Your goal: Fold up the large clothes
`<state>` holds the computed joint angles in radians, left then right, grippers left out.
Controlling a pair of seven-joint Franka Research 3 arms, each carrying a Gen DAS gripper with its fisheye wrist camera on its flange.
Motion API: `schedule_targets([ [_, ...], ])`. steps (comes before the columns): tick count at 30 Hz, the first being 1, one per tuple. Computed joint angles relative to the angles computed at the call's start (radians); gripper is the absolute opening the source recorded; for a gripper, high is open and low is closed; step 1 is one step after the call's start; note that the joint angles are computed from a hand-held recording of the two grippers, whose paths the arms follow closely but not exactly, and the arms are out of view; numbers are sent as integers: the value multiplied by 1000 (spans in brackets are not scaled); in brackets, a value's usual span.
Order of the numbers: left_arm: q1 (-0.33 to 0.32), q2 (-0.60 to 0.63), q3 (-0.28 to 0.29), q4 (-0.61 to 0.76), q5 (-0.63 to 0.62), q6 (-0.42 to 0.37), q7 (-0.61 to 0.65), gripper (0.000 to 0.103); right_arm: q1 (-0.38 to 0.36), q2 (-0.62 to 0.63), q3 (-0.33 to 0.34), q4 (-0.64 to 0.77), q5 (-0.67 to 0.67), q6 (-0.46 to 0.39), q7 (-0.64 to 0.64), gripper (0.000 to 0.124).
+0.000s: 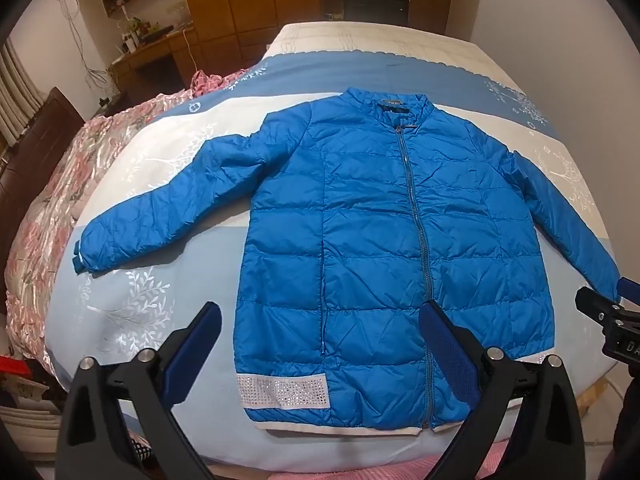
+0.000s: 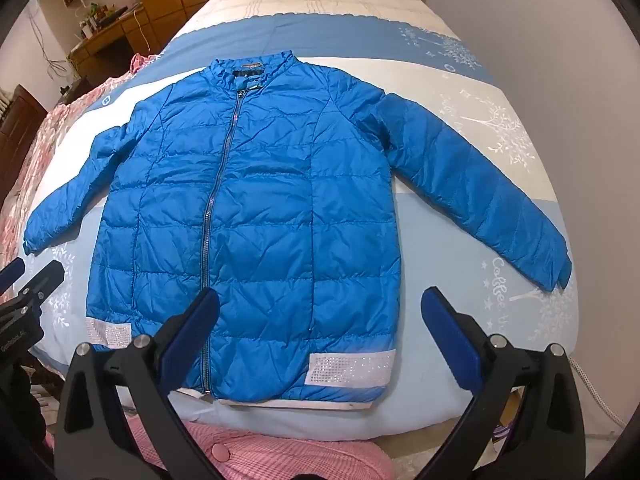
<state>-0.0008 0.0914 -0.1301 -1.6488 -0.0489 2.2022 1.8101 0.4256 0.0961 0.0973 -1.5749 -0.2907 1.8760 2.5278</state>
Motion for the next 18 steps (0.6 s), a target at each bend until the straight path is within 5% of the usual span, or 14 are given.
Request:
schedule_targets([
  [18,1,2,-1,3,-3,-3,2,99,0,4,-3,0,4,4,-3,100],
])
